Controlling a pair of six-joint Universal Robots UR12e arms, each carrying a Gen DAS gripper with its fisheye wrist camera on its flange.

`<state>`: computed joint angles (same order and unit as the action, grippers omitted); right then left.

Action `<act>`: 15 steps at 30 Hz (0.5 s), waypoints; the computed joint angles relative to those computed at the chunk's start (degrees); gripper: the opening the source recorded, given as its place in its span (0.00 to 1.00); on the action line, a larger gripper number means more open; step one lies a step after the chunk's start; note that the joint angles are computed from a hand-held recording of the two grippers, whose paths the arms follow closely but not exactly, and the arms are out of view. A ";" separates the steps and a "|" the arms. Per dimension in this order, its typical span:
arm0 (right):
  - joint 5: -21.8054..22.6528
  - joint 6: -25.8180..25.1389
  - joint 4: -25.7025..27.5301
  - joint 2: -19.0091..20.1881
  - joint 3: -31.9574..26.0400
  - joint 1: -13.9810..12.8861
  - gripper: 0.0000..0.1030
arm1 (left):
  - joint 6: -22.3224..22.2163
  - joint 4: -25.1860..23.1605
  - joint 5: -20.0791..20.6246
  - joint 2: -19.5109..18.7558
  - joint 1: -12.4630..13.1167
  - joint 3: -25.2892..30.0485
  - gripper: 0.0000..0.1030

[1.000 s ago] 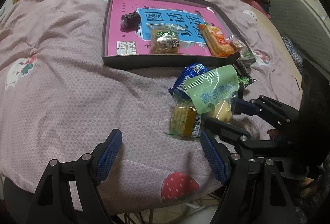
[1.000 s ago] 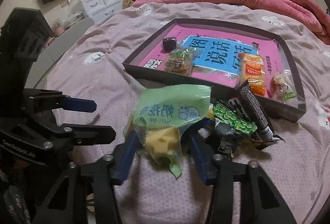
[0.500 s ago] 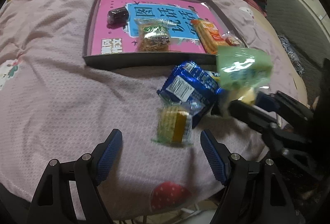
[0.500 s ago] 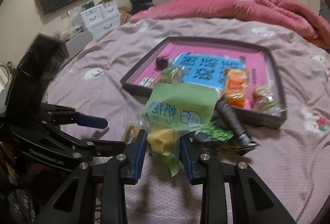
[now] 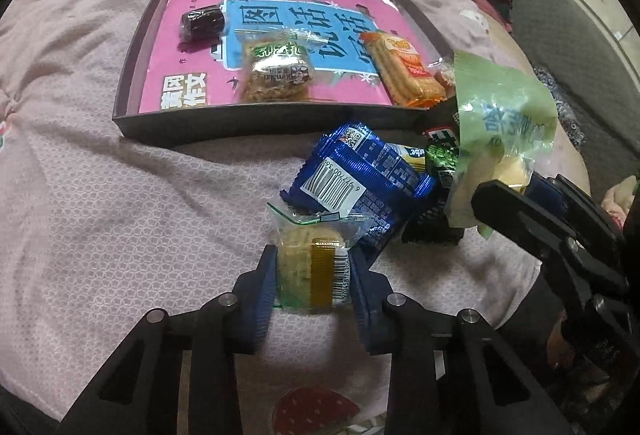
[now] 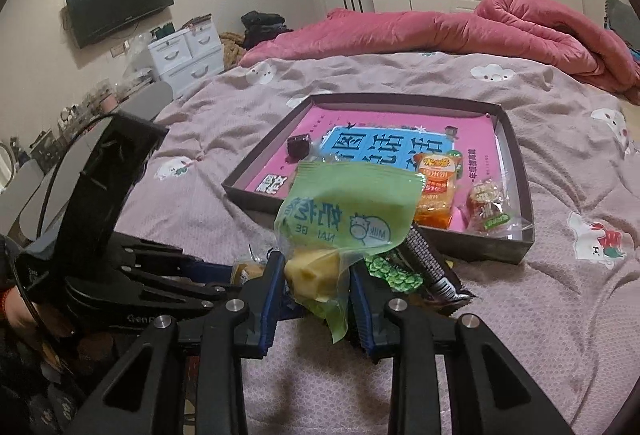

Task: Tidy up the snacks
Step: 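Grasp the clear wafer bag with the left tool while the right tool grasps the green milk-candy bag, then carry the wafer bag onto the tray with the left tool while the right tool carries the green bag there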

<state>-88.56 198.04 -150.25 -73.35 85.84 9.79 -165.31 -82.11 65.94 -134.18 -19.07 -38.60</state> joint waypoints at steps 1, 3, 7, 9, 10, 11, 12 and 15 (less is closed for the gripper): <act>-0.09 0.25 -0.34 -0.08 0.14 -0.03 0.31 | -0.33 0.45 -0.25 0.18 0.09 -0.30 0.34; -0.25 0.65 -1.07 -0.17 0.32 -0.11 0.31 | -0.70 1.51 -0.88 0.58 0.31 -0.83 0.34; -0.57 1.28 -2.52 -0.29 0.61 -0.29 0.31 | -1.44 5.99 -0.56 2.30 0.75 -3.55 0.34; -0.69 1.37 -2.95 -0.28 0.62 -0.35 0.31 | -2.39 7.60 -0.80 2.68 1.07 -4.03 0.33; -0.98 1.30 -3.35 -0.27 0.64 -0.34 0.31 | -2.86 8.07 -0.87 2.77 1.21 -4.12 0.34; -1.15 1.18 -3.50 -0.23 0.61 -0.36 0.31 | -3.44 8.59 -1.03 2.88 1.37 -4.23 0.34; -1.48 1.08 -3.67 -0.21 0.56 -0.34 0.31 | -4.11 9.20 -1.14 2.96 1.53 -4.32 0.34; -1.87 1.03 -4.42 -0.18 0.59 -0.32 0.31 | -5.54 10.66 -1.31 3.05 1.86 -4.36 0.34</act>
<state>-90.42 199.07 -154.67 -73.53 86.43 9.46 -170.85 -71.46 64.63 -131.13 -17.20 -42.96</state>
